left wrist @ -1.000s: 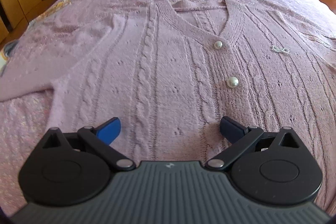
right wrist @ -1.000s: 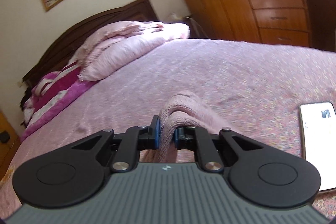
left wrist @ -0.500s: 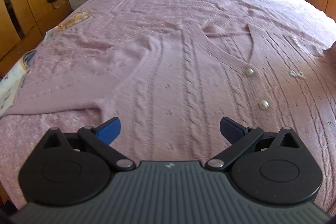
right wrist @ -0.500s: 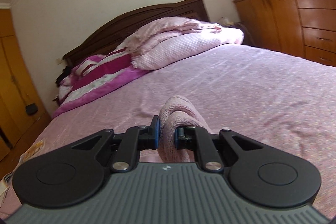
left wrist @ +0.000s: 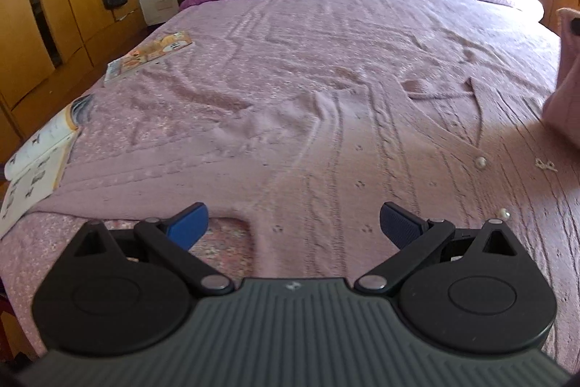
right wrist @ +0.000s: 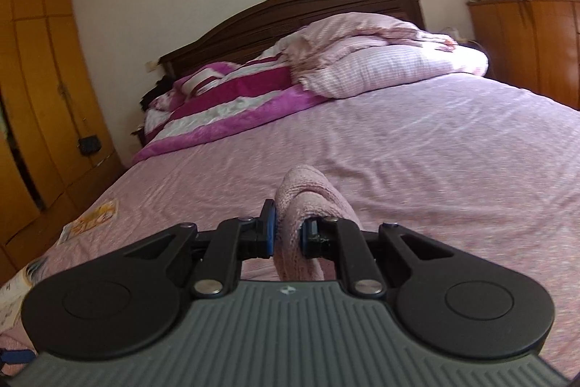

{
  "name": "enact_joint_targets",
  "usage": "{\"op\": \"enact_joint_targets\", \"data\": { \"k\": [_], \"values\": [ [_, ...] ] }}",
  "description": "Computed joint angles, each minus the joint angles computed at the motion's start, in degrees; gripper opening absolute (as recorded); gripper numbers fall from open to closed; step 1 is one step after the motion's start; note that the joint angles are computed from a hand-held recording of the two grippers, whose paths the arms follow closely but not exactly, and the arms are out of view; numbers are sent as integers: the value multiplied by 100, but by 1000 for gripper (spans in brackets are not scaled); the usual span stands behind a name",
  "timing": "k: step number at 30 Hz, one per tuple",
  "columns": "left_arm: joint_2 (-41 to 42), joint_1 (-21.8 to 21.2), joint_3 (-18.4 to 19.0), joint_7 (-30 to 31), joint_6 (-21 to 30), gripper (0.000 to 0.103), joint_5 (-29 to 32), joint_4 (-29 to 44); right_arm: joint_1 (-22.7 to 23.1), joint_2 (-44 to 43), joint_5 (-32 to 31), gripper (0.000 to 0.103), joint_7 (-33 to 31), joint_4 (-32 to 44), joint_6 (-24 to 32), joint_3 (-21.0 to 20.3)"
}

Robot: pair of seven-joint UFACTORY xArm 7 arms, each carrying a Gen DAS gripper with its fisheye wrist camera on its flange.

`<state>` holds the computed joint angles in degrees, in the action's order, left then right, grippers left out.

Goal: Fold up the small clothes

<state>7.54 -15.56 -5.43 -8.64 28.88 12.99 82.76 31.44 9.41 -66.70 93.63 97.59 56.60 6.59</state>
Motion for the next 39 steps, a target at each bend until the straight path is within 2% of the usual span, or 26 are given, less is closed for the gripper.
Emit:
{"op": "enact_joint_targets", "data": {
  "k": [4,10,14,17,19,21,23,25,28,31,35,39],
  "values": [
    [4,64,44,-3,-69,103,-38,-52,226,847,199,14,-446,912,-68,-67],
    [54,151,76,-3,-47,103,-130,-96,445,2013,1003,14,-1087,2063,-215,-238],
    [73,184,84,35,-62,103,-176,-136,505,2400,1457,14,-1301,2279,-433,-355],
    [84,193,86,39,-61,103,-195,-153,375,2325,1846,15,-1283,1895,-926,-422],
    [103,195,84,38,-48,103,-215,-146,223,2276,2176,24,-1349,1637,-1345,-430],
    [118,186,84,22,-26,103,-214,-133,44,2160,2579,55,-1399,1312,-1885,-382],
    [123,173,73,15,-24,103,-227,-127,-9,1975,2735,71,-1170,874,-2604,-478],
    [130,161,55,50,-42,103,-254,-120,16,1854,2943,75,-1137,689,-2838,-558],
    [165,115,27,65,-42,103,-270,-55,108,1621,3217,76,-1271,471,-2938,-666],
    [202,71,-20,145,-59,103,-359,12,222,1258,3260,78,-1424,203,-2772,-744],
    [213,6,-98,352,-133,103,-496,47,370,564,2645,81,-1063,-466,-2477,-788],
    [266,3,-264,812,-190,103,-1041,138,493,18,1782,82,-603,-919,-1410,-642]
  ]
}}
